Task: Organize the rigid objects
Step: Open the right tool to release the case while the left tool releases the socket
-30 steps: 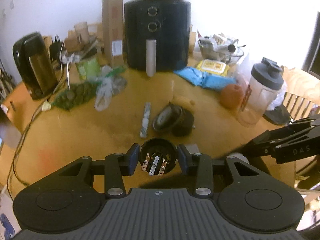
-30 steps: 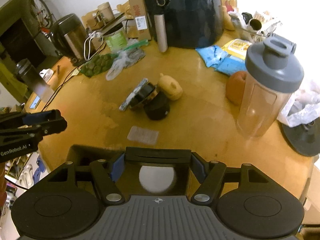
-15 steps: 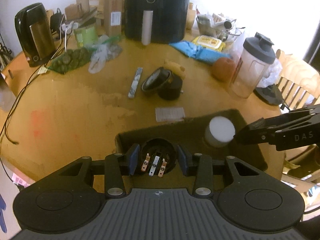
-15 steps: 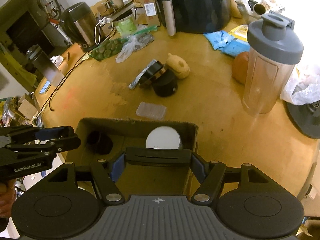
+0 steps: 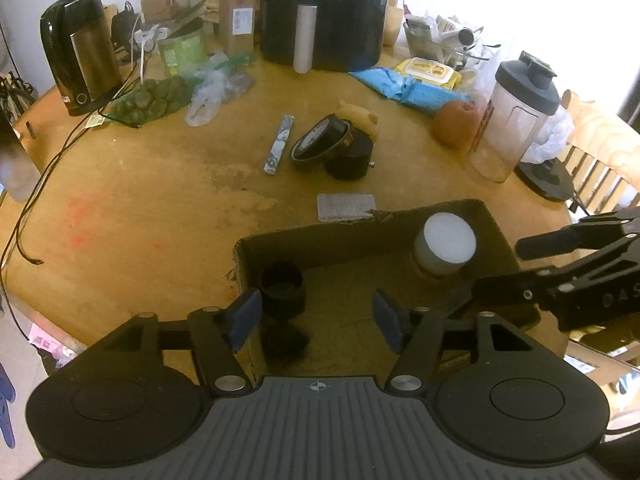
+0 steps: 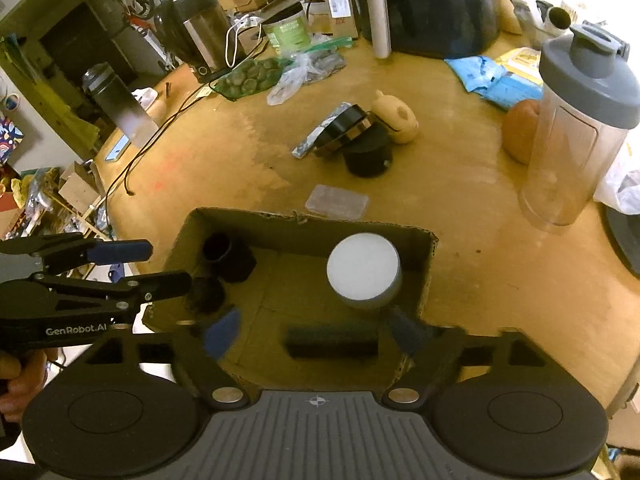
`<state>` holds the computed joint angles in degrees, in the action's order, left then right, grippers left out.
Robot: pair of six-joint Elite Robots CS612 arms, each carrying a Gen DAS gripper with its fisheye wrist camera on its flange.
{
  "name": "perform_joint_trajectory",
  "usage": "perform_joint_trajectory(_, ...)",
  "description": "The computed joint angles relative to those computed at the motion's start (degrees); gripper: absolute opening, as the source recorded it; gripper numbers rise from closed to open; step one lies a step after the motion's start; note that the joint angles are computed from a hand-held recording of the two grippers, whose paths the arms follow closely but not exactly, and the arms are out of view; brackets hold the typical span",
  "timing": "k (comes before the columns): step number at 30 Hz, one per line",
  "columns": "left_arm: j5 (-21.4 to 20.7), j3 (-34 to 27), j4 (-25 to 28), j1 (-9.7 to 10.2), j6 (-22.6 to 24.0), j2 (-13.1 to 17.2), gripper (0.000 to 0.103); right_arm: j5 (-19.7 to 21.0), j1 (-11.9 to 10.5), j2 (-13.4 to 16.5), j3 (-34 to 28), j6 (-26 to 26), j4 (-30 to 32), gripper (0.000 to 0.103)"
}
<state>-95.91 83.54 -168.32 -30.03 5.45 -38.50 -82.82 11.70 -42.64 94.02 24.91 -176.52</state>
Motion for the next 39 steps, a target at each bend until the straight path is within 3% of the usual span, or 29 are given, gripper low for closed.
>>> perform_joint_trajectory(5,0.57,0.2,-0.61,-0.02,-0.78,-0.07,0.066,-0.24,0.07,0.13,-0.07,0.21,-0.33,0.1)
perform_joint_trajectory(14,1.15,-0.16,-1.17,0.09,-1.35,0.1,0.066,-1.5,0.27,0.19,-0.41,0.89,0.61,0.1)
perform_joint_trajectory(39,-2.3,-5.06,-0.25,1.12,2.12,2.5,0.066,-6.41,0.76,1.09,-3.31,4.81,4.02,0.101)
